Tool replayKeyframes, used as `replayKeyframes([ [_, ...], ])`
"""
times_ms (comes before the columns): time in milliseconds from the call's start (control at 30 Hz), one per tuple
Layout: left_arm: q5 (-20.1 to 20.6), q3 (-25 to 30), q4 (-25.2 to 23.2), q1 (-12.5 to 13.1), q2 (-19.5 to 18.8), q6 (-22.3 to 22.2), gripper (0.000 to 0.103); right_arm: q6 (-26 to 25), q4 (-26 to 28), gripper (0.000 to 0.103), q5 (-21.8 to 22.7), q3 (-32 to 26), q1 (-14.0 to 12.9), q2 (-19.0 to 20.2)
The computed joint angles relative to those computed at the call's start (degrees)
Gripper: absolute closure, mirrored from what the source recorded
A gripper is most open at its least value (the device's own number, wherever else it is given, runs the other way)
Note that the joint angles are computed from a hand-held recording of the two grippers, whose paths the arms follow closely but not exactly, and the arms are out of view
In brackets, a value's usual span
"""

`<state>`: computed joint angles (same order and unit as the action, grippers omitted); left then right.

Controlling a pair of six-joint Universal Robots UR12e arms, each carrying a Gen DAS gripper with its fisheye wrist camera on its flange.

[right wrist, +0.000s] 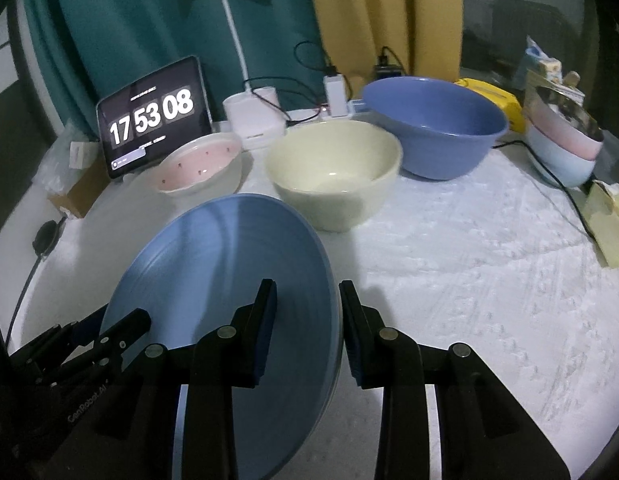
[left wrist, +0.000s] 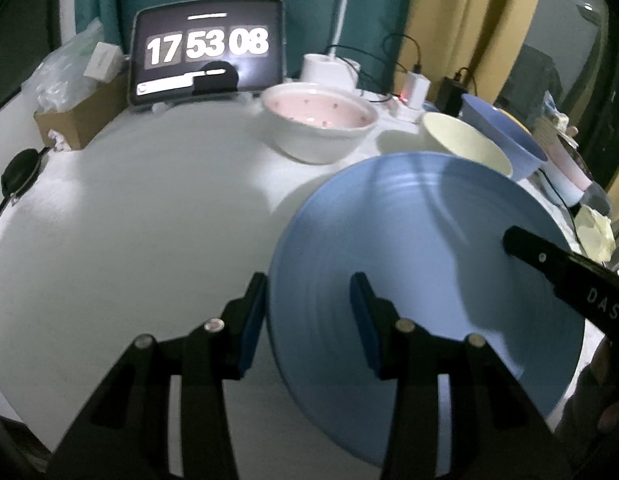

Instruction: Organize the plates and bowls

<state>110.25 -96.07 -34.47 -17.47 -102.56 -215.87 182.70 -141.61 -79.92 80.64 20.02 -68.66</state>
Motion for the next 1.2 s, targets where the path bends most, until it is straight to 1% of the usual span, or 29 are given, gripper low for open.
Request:
replayKeyframes([
  [333, 0.77, -3.02, 0.62, 2.68, 2.27, -0.92, 0.060, -0.52, 1.89, 0.069, 1.15, -3.94, 2.36, 3.14],
  [433, 0.98, -3.89, 0.68, 3.55, 2.80, -1.93, 0.060, -0.90, 2.63, 0.069, 1.60, -5.35, 3.06, 4.23],
  [633, 1.14, -5.14, 0.41, 4.88, 3.50, -3.02, 0.060, -1.93, 4.71, 0.069, 2.70, -7.86, 3.68, 6.14],
  [767, 1.65, -5.49, 0.82, 5.13, 3.43, -2.54, 0.060, -2.59, 5.73, 0.069, 2.60, -8.93, 4.06, 7.03],
  [1033, 5.64, -5.38, 2.30, 3.93, 2.48, -0.01, 0.059, -1.90, 7.01, 0.066, 1.67, -9.37, 4.29, 7.43],
  [1200, 4.37, -5.39, 1.61, 4.27, 2.92, -0.77, 0.057, -2.37, 7.87, 0.066, 1.85, -9.77, 4.22, 7.50],
])
